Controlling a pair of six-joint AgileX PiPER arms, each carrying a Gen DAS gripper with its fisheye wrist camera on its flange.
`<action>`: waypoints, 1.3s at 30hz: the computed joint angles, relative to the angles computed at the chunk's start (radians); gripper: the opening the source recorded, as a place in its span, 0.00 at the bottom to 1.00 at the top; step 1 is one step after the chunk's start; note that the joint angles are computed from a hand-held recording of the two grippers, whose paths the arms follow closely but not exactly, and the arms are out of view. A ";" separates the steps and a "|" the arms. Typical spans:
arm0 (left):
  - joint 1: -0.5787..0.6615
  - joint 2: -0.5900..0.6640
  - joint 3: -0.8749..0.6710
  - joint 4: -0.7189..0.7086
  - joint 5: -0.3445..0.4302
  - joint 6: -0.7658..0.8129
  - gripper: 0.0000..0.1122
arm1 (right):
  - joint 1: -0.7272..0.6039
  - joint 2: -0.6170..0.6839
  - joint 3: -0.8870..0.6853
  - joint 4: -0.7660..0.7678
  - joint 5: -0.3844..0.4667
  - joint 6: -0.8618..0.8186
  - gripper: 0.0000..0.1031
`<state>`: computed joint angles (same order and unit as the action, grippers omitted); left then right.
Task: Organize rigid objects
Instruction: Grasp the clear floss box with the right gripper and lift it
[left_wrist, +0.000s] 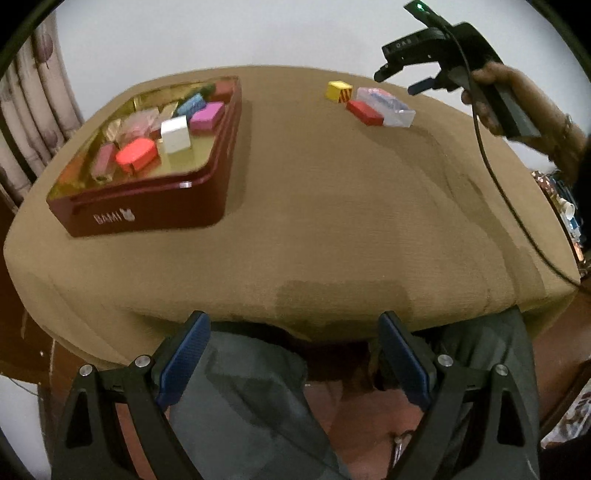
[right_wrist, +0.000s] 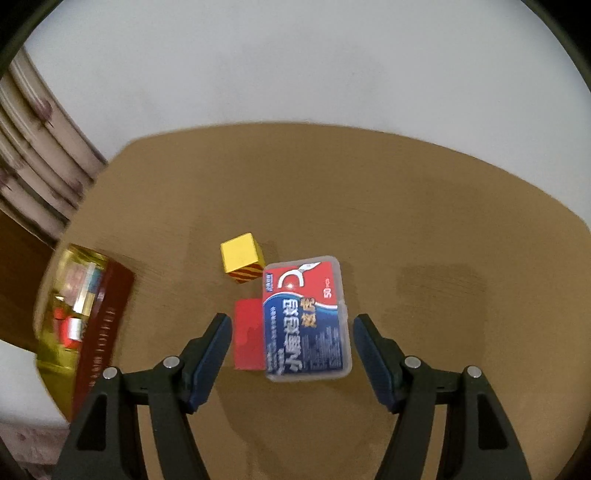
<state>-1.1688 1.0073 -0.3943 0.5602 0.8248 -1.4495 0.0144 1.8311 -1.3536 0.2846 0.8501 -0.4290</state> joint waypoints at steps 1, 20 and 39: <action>0.014 -0.001 0.007 -0.011 -0.018 0.015 0.80 | 0.010 0.019 -0.023 -0.009 0.019 0.013 0.68; 0.221 -0.008 0.063 -0.180 -0.162 0.242 0.80 | 0.059 0.174 -0.152 -0.134 0.105 0.104 0.68; 0.156 -0.070 0.041 -0.163 -0.051 0.183 0.80 | -0.108 -0.145 -0.036 0.234 0.314 -0.147 0.62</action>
